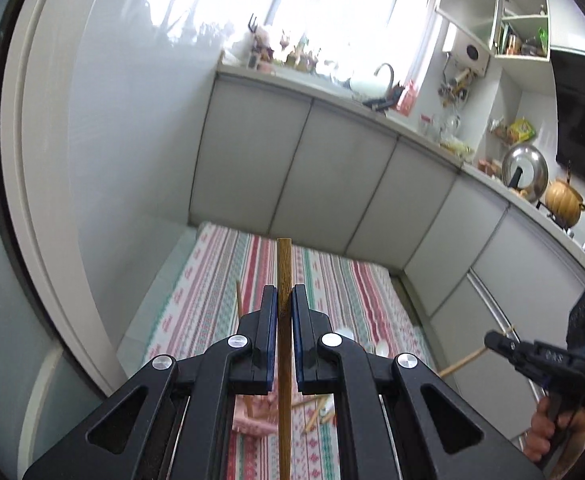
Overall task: Organize utensils
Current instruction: 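Lower the left tool's chopstick into the pink basket and open while the right tool carries its chopstick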
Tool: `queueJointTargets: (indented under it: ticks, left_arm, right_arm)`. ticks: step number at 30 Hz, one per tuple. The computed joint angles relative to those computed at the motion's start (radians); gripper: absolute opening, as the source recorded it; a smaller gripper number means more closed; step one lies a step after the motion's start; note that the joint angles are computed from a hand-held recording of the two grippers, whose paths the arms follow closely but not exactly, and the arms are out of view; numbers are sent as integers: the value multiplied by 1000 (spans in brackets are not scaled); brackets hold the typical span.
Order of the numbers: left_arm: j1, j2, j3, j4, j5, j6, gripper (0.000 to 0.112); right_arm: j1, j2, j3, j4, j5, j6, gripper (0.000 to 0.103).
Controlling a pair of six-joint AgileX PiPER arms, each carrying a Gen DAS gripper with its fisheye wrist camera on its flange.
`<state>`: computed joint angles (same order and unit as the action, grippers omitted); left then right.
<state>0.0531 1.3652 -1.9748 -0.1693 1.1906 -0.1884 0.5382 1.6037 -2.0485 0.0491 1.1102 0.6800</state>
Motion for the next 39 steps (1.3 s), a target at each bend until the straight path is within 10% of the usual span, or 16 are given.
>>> queueJointTargets:
  ticks: [16,28,32,36,39]
  left_arm:
    - [-149,24,282,420,-482,-231,7]
    - [-117,50,515,459,-733,-244,7]
    - [-88,58,528,294,-728,-99,8]
    - [-68,95,431,187,-566,-36,13]
    - [-40,113,342,92,-415,0,42]
  right_arm:
    - [19,46,-48,1,-19,-30,5]
    - [6,67,-36,25,-19,-62,5]
    - [16,73,-42,19,-16,-60,5]
    - [37,83,-69,-14,-5,-46,5]
    - [54,109,-132,-39,15,-39,5]
